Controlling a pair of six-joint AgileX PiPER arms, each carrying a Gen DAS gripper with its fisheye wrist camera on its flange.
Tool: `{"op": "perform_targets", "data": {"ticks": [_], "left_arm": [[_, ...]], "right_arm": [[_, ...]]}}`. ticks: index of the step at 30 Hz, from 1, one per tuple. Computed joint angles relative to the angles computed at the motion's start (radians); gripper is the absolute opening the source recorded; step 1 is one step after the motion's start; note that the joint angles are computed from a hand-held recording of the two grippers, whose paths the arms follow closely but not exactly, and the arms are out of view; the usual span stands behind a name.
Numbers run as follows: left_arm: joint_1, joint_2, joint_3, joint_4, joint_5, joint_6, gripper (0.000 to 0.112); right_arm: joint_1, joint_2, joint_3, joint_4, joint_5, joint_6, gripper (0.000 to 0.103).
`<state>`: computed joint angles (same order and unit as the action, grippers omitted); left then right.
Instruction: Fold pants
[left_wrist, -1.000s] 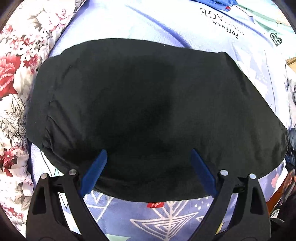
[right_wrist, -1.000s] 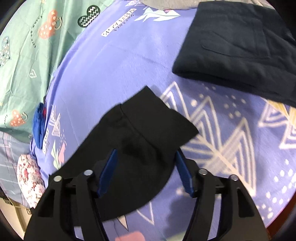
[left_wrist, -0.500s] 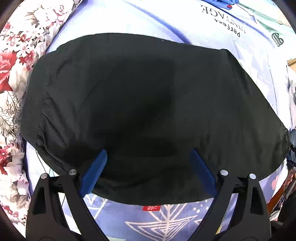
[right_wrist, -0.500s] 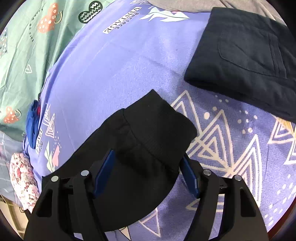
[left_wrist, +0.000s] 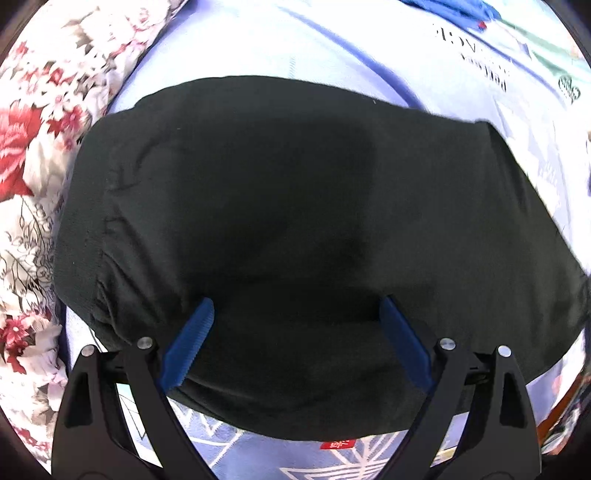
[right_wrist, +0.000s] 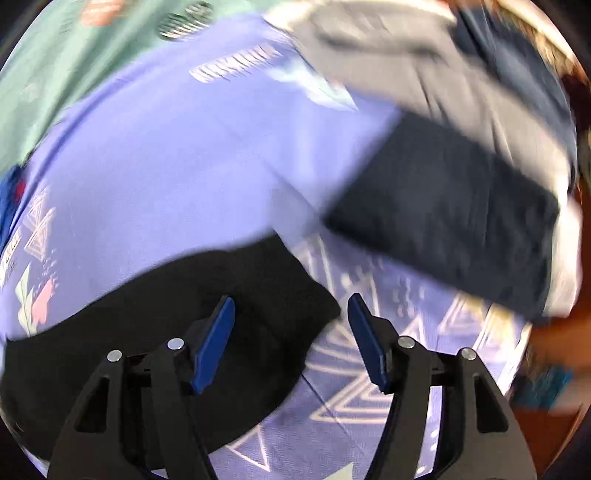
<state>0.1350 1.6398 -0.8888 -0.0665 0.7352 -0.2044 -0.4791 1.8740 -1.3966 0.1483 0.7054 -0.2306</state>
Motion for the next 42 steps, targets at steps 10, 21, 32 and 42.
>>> {"op": "perform_targets", "data": {"ticks": [10, 21, 32, 42], "left_arm": [[0.089, -0.019, -0.029, 0.033, 0.035, -0.002, 0.092], [0.193, -0.03, -0.067, -0.003, 0.06, 0.061, 0.092], [0.357, -0.071, -0.119, -0.03, 0.122, 0.199, 0.092], [0.326, 0.006, -0.108, 0.151, 0.102, -0.029, 0.092]], "right_arm": [[0.204, 0.171, -0.142, 0.333, 0.256, -0.357, 0.032], [0.301, 0.244, -0.282, 0.235, 0.221, -0.225, 0.032], [0.488, 0.224, -0.197, 0.073, 0.16, -0.376, 0.04], [0.39, 0.255, -0.263, 0.119, 0.168, -0.225, 0.011]]}}
